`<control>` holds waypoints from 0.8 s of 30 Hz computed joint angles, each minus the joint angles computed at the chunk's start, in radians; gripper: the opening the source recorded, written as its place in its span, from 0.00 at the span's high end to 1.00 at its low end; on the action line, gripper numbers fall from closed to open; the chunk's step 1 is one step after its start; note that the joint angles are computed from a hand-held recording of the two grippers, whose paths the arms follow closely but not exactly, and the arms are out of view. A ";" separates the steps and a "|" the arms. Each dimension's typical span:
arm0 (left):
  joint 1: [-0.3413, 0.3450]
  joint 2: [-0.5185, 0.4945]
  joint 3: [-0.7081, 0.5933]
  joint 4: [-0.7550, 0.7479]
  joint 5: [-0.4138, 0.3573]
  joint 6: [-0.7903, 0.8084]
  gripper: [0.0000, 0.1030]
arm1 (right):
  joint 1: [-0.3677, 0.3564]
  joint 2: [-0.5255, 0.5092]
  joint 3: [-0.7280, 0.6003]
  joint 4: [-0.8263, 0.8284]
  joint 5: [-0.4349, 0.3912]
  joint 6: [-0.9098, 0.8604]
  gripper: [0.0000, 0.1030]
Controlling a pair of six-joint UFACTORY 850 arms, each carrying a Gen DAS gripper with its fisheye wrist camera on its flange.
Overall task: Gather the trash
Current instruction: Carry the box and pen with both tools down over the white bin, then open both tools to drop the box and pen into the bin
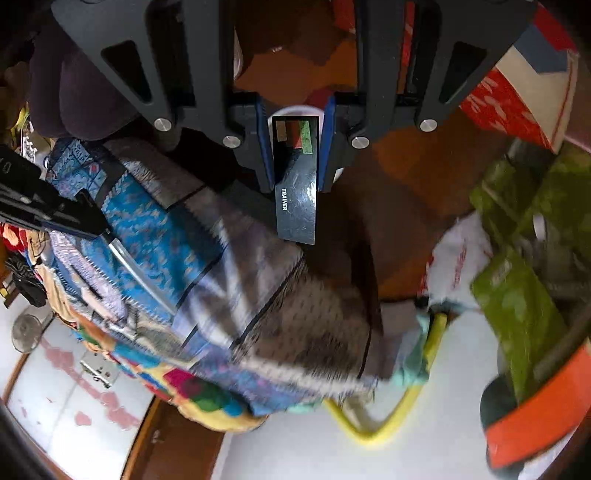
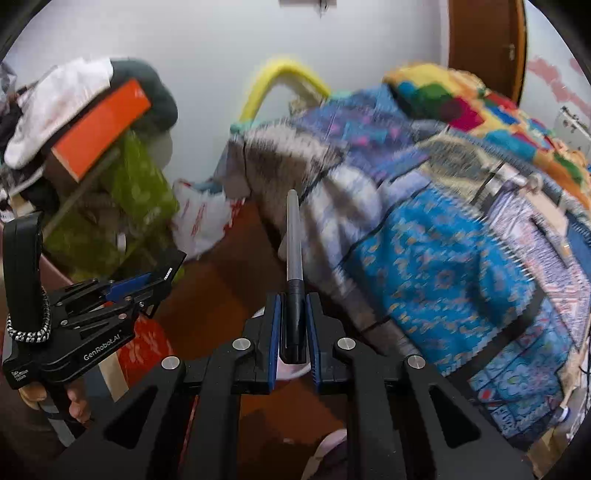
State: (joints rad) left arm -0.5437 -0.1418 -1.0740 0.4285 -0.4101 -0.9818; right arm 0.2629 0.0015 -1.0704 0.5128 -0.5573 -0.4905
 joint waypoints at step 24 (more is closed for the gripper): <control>0.085 -0.214 -0.033 -0.461 -0.017 0.350 0.78 | 0.090 -0.412 -0.226 -0.064 -0.256 0.035 0.84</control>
State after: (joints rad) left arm -0.4584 -0.3561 -1.1069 -0.0327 -0.4270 -0.6315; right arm 0.3530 -0.4106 -1.2966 0.4485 -0.8133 -0.4556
